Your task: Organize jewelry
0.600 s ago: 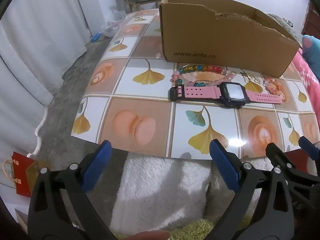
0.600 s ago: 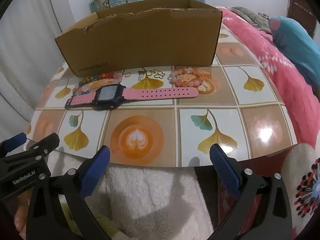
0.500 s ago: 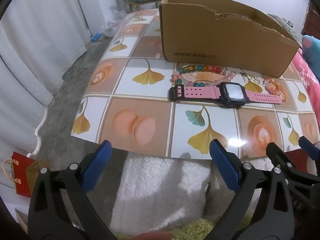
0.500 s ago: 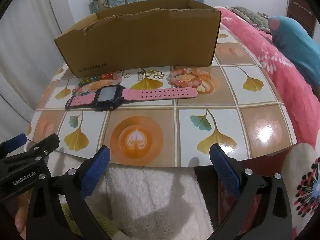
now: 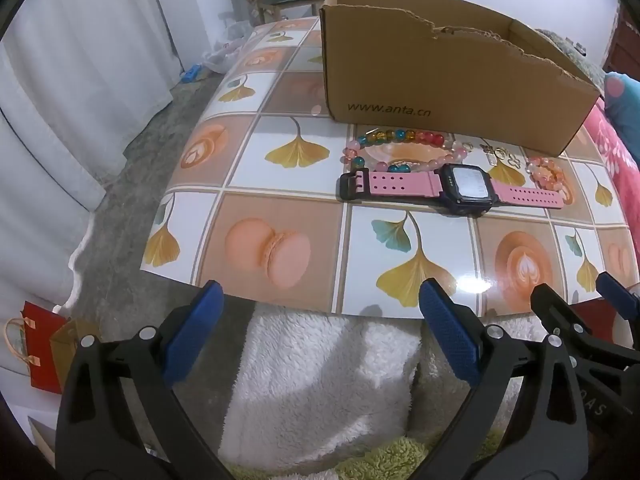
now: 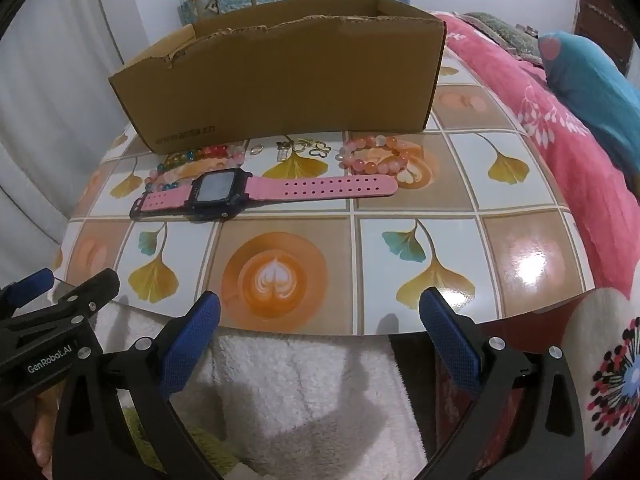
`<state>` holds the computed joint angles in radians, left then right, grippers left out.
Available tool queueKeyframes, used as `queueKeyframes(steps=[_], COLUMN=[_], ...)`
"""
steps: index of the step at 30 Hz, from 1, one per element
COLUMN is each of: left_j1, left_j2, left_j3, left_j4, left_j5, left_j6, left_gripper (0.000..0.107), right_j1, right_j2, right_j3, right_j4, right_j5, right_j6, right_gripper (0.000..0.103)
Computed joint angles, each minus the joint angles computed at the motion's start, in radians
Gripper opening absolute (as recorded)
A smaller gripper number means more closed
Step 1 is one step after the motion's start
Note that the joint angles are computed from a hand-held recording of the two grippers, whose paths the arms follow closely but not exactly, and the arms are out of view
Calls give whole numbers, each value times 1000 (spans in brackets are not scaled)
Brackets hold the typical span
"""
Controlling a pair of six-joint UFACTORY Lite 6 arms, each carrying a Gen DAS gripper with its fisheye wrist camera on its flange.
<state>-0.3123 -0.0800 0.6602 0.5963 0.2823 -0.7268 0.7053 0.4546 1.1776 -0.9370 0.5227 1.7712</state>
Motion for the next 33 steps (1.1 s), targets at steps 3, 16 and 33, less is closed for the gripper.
queueKeyframes(steps=[3, 16, 33], left_j1=[1, 4, -4], left_j2=[1, 1, 6], left_j3=[1, 1, 9], left_j4=[-5, -14, -20], left_j5=[-1, -3, 2], left_j6=[3, 15, 12], left_gripper=[95, 95, 95], right_j1=[-1, 5, 10], right_j2=[5, 12, 9], right_j3=[2, 14, 25], right_j4=[-2, -2, 5], right_j5=[-1, 6, 21], right_j6=[0, 2, -9], right_gripper=[97, 97, 97])
